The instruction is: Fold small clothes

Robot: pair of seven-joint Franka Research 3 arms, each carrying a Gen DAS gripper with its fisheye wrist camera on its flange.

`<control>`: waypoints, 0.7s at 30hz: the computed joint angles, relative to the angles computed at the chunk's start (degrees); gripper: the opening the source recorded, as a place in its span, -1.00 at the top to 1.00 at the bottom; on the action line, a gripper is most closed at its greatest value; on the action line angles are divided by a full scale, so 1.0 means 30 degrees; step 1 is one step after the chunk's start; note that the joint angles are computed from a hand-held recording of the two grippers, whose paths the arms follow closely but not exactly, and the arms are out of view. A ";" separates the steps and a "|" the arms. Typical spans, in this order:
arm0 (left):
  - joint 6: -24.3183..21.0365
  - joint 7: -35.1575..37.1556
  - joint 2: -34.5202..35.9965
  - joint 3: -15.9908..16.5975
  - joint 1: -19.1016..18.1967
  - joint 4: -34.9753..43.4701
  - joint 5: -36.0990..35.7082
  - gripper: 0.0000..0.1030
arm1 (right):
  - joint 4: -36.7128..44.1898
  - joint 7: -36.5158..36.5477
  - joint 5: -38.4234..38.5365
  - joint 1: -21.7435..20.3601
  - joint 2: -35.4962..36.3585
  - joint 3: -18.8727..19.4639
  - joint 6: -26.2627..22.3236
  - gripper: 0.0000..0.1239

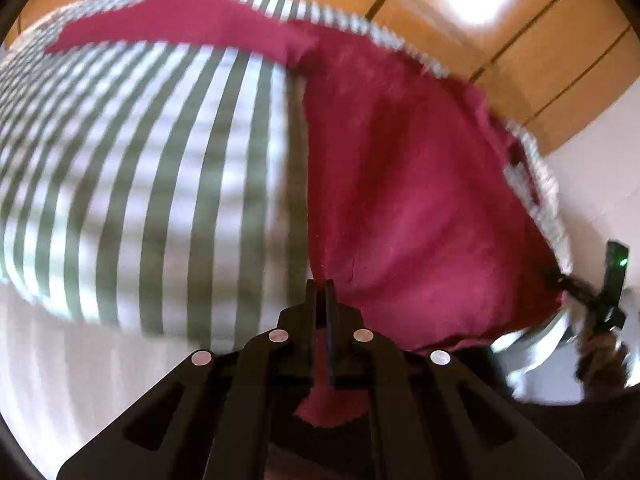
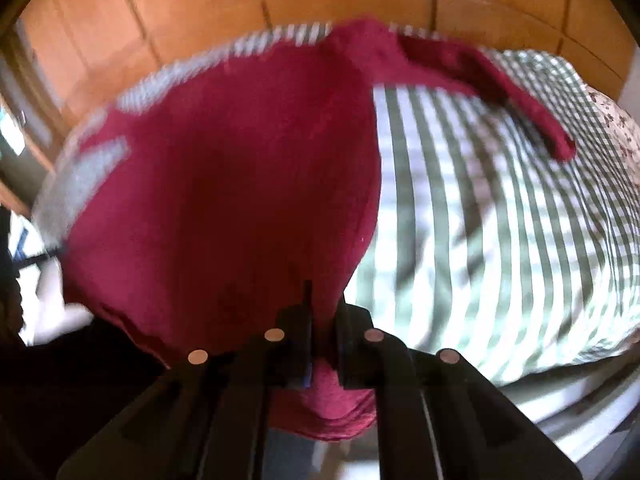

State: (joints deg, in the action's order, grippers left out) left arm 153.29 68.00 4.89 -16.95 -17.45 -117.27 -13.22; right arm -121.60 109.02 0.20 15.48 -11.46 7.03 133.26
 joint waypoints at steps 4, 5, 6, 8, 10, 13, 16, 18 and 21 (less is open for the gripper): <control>-0.0475 -0.1781 0.0149 0.0280 -0.0123 0.0621 0.1514 0.81 | -0.0489 0.0137 0.0985 -0.0014 -0.0163 -0.0238 -0.0330 0.87; 0.0140 -0.2260 0.0181 0.0374 -0.0165 0.0864 0.2249 0.52 | -0.0459 0.0144 0.1209 -0.0020 -0.0120 -0.0273 -0.0134 0.84; 0.0659 -0.2711 0.0355 0.0441 -0.0211 0.1223 0.2940 0.35 | -0.0279 -0.0003 0.1505 -0.0005 0.0014 -0.0339 -0.0035 0.78; 0.1482 -0.4144 0.1093 0.0716 -0.0492 0.2419 0.5216 -0.07 | 0.0303 0.0241 0.1166 -0.0177 0.0468 -0.0306 0.0335 0.45; 0.0927 -0.5572 0.2661 0.1135 -0.1085 0.4779 0.8006 -0.07 | 0.0485 0.0999 0.0621 -0.0515 0.0635 -0.0415 0.1122 0.19; -0.0070 -0.7484 0.4979 0.1927 -0.2184 0.8086 1.1183 -0.14 | 0.0951 0.2735 -0.0302 -0.1249 0.1031 -0.0708 0.2093 0.15; -0.1201 -0.7714 0.7292 0.2004 -0.2763 1.1360 1.1969 -0.14 | 0.1339 0.5429 -0.1805 -0.2250 0.1456 -0.1078 0.2707 0.11; -0.2624 -0.7170 0.9020 0.2199 -0.3304 1.4006 1.2509 -0.14 | 0.2243 0.8029 -0.4371 -0.3039 0.2149 -0.1195 0.2635 0.10; -0.4397 -0.6270 1.0678 0.2299 -0.3790 1.6342 1.2530 -0.14 | 0.3709 1.0873 -0.8706 -0.3473 0.3227 -0.1570 0.1836 -0.10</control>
State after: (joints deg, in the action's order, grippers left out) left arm 140.10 49.18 36.93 -10.05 -28.82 -68.24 24.37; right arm -110.47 141.64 -25.92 5.06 -1.78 2.32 138.76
